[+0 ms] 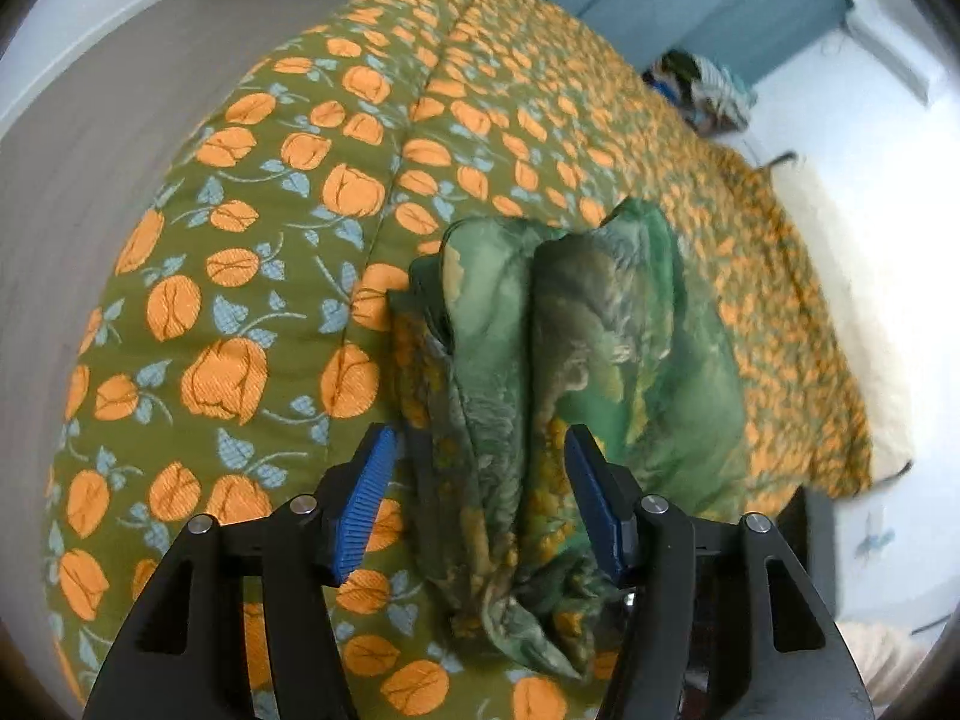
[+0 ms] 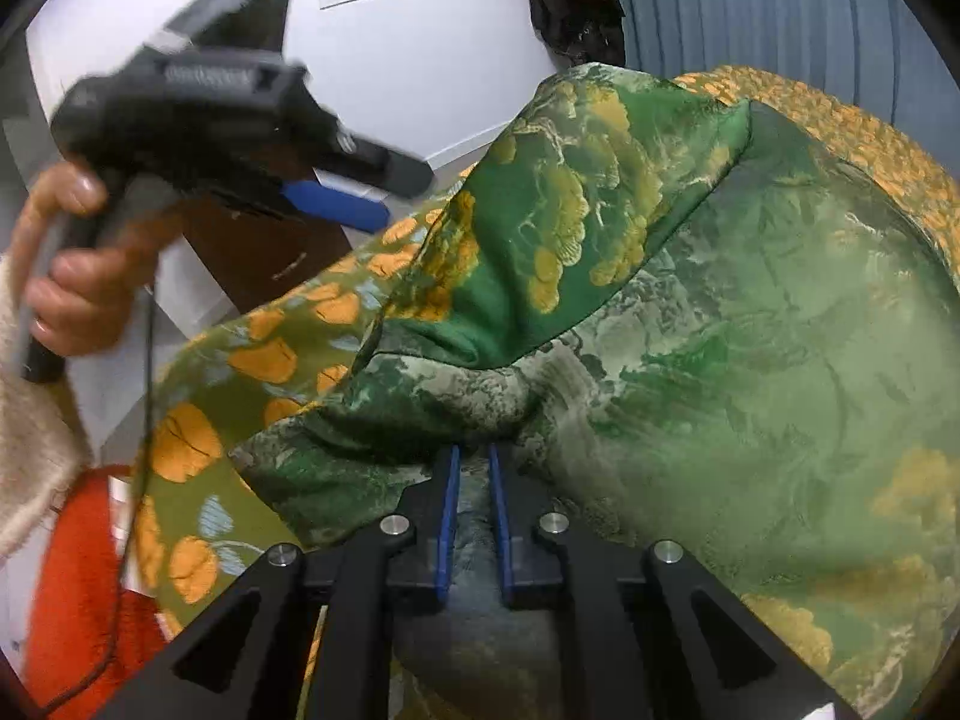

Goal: Fold large clothes

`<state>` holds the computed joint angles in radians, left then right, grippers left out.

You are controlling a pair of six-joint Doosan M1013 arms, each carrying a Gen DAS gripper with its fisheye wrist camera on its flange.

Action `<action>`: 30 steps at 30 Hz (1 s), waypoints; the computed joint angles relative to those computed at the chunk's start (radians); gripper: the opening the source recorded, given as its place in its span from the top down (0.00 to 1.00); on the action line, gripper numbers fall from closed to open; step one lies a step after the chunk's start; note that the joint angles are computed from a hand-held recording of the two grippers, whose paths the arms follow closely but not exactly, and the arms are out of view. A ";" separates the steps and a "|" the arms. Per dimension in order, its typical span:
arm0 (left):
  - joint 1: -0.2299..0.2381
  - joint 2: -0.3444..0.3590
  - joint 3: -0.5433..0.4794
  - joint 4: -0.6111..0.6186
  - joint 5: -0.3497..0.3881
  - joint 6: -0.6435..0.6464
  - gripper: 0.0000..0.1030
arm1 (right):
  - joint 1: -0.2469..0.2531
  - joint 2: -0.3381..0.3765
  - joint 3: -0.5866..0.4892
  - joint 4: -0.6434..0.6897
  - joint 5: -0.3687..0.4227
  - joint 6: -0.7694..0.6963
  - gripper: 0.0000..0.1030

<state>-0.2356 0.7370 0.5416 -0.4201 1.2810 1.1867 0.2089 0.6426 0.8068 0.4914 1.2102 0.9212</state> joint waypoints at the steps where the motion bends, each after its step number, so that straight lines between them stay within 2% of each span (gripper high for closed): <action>1: -0.001 -0.007 0.016 -0.011 -0.013 0.004 0.36 | 0.004 -0.012 0.021 -0.010 -0.026 -0.014 0.91; 4: -0.015 0.006 0.000 -0.027 -0.005 0.018 0.30 | 0.007 -0.030 0.047 -0.009 -0.038 -0.014 0.91; 7: -0.037 0.034 -0.040 0.015 0.017 0.003 0.21 | 0.006 -0.016 0.019 -0.018 -0.030 -0.008 0.91; 8: -0.044 0.047 -0.061 0.036 0.037 -0.009 0.19 | 0.009 -0.022 0.026 -0.025 -0.041 -0.014 0.91; 10: -0.063 0.108 -0.171 0.133 0.144 -0.038 0.16 | 0.012 -0.047 0.061 -0.028 -0.077 -0.033 0.90; 11: -0.066 0.119 -0.183 0.148 0.149 -0.051 0.07 | 0.014 -0.066 0.084 -0.023 -0.102 -0.046 0.88; 12: -0.062 0.111 -0.161 0.137 0.131 -0.056 0.05 | 0.013 -0.079 0.088 -0.022 -0.103 -0.049 0.86; 13: -0.055 0.112 -0.155 0.109 0.122 -0.067 0.05 | 0.008 -0.085 0.079 -0.016 -0.088 -0.045 0.81; 14: -0.049 0.117 -0.158 0.082 0.121 -0.076 0.05 | -0.003 -0.090 0.069 0.003 -0.065 -0.038 0.59; 15: -0.045 0.122 -0.162 0.064 0.123 -0.077 0.05 | -0.027 -0.097 0.055 0.050 -0.037 -0.016 0.34; 16: -0.043 0.127 -0.166 0.054 0.127 -0.068 0.05 | -0.048 -0.105 0.054 0.087 -0.035 0.003 0.25; 17: -0.040 0.129 -0.165 0.040 0.127 -0.058 0.05 | -0.076 -0.116 0.060 0.125 -0.046 0.025 0.21; 20: -0.031 0.138 -0.167 -0.011 0.127 -0.042 0.05 | -0.140 -0.101 0.017 0.092 -0.031 0.150 0.21; 23: -0.028 0.146 -0.170 -0.039 0.127 -0.030 0.05 | -0.185 -0.029 -0.087 -0.001 0.062 0.329 0.21; 25: -0.028 0.148 -0.168 -0.044 0.124 -0.025 0.04 | -0.210 0.013 -0.137 0.013 0.128 0.419 0.21; 28: -0.035 0.137 -0.152 -0.014 0.113 -0.023 0.03 | -0.219 0.051 -0.182 0.033 0.182 0.480 0.21; 30: -0.055 0.139 -0.183 0.081 0.132 -0.017 0.03 | -0.206 0.041 -0.174 0.004 0.151 0.447 0.21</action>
<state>-0.2908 0.8756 0.3587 -0.3392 1.4127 1.1695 0.0026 0.6836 0.6331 0.4956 1.3611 1.3682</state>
